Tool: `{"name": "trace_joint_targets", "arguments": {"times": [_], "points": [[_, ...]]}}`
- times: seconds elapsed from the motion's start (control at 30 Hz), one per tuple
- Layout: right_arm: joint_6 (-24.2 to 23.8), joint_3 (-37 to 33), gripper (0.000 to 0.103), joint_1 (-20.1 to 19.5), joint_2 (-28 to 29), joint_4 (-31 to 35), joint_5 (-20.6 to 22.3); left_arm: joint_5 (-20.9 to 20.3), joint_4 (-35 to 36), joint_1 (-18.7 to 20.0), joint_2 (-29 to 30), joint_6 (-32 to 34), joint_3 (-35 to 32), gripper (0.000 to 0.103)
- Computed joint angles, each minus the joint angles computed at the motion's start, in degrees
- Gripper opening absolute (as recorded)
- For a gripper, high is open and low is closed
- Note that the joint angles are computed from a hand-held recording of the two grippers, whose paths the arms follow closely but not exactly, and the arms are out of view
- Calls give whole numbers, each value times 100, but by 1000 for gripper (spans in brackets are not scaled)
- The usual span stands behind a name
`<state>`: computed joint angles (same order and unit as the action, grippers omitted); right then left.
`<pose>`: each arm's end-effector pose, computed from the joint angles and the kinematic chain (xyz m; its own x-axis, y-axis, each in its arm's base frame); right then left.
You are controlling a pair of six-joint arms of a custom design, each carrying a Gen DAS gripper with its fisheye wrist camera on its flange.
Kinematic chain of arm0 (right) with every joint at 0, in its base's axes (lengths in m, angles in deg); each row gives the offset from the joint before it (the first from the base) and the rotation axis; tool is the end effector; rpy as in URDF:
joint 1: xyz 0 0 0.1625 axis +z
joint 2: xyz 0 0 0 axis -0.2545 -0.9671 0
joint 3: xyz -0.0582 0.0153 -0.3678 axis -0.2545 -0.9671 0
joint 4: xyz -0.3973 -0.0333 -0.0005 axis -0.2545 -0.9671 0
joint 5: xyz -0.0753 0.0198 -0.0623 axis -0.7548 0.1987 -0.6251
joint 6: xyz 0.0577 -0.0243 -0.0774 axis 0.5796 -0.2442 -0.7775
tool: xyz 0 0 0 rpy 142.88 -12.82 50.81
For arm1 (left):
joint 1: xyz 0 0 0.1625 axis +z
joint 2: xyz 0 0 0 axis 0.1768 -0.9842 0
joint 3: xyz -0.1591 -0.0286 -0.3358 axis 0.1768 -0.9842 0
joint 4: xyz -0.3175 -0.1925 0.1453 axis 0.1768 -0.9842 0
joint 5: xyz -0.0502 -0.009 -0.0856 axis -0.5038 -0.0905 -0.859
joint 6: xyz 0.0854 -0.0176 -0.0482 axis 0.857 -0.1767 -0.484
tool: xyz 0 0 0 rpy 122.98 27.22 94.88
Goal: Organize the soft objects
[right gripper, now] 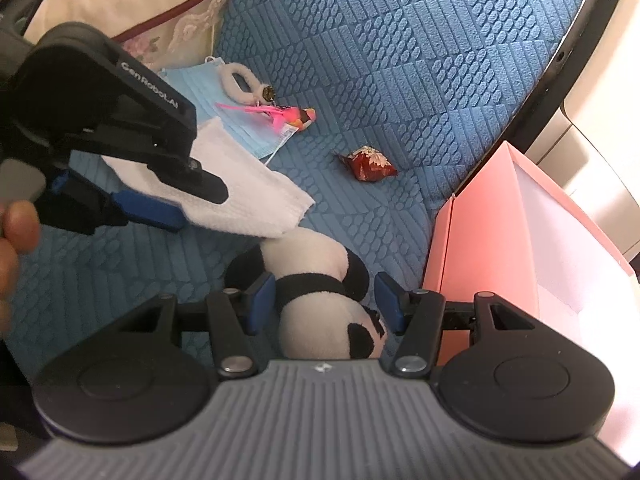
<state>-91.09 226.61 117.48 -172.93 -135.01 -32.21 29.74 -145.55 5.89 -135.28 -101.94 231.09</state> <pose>0.1610 -0.3133 0.2343 -0.2629 -0.5997 0.7558 -0.9131 0.4078 0.0060 -0.2482 -0.2882 0.0742 -0.7653 -0.5891 0.2593 -0.5628 0.4168 -0.7138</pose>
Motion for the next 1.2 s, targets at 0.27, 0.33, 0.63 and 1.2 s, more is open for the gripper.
{"name": "trace_joint_targets", "arguments": {"times": [0.27, 0.33, 0.63, 1.2], "points": [[-41, 8, 57, 9, 111, -117, -106, -50, -62, 87, 82, 14, -19, 11], [-62, 15, 57, 21, 152, -156, -157, -25, 20, 87, 92, 3, -37, 3], [-5, 25, 57, 42, 146, -134, -213, 135, 976, -68, -120, 277, -264, 2], [893, -22, 49, -47, -238, 19, -75, -157, 3206, -854, -854, 558, -651, 2]]}}
